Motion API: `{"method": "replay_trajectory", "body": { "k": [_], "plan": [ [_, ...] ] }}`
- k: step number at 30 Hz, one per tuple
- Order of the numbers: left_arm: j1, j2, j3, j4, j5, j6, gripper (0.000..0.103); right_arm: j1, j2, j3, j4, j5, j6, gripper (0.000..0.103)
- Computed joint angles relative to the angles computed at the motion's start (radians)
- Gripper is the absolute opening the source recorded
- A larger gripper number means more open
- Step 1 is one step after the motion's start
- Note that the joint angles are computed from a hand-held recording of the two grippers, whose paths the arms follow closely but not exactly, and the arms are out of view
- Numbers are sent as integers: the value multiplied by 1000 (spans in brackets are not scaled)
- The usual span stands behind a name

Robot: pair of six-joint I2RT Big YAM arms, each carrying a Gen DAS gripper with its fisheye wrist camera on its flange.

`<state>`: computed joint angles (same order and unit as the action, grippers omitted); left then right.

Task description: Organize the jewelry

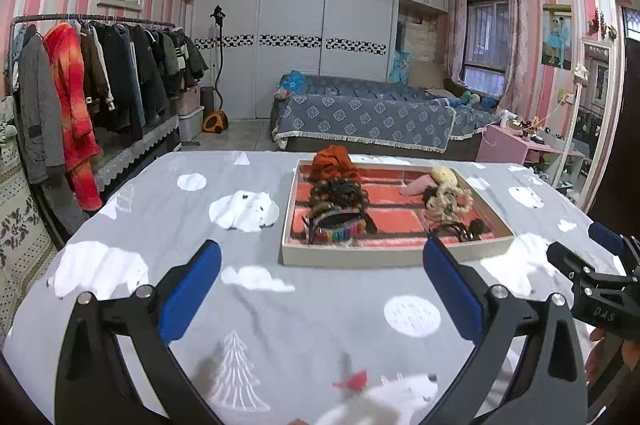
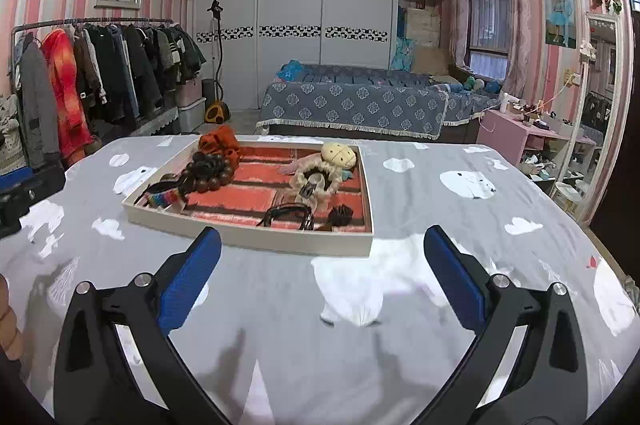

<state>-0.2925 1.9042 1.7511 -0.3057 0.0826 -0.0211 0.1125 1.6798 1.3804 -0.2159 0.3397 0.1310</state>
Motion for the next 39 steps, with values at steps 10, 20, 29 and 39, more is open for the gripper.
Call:
{"method": "replay_trajectory", "body": {
  "k": [10, 20, 29, 39],
  "plan": [
    [1, -139, -186, 38, 53, -7, 99, 42, -126, -122, -28, 46, 82, 99],
    [4, -229, -304, 98, 24, -28, 99, 102, -223, -214, 29, 141, 82, 99],
    [-8, -266, -355, 148, -3, 1, 99, 132, -266, -245, 51, 192, 71, 99],
    [-13, -277, -370, 156, -15, 17, 99, 138, -270, -251, 57, 200, 75, 99]
  ]
}}
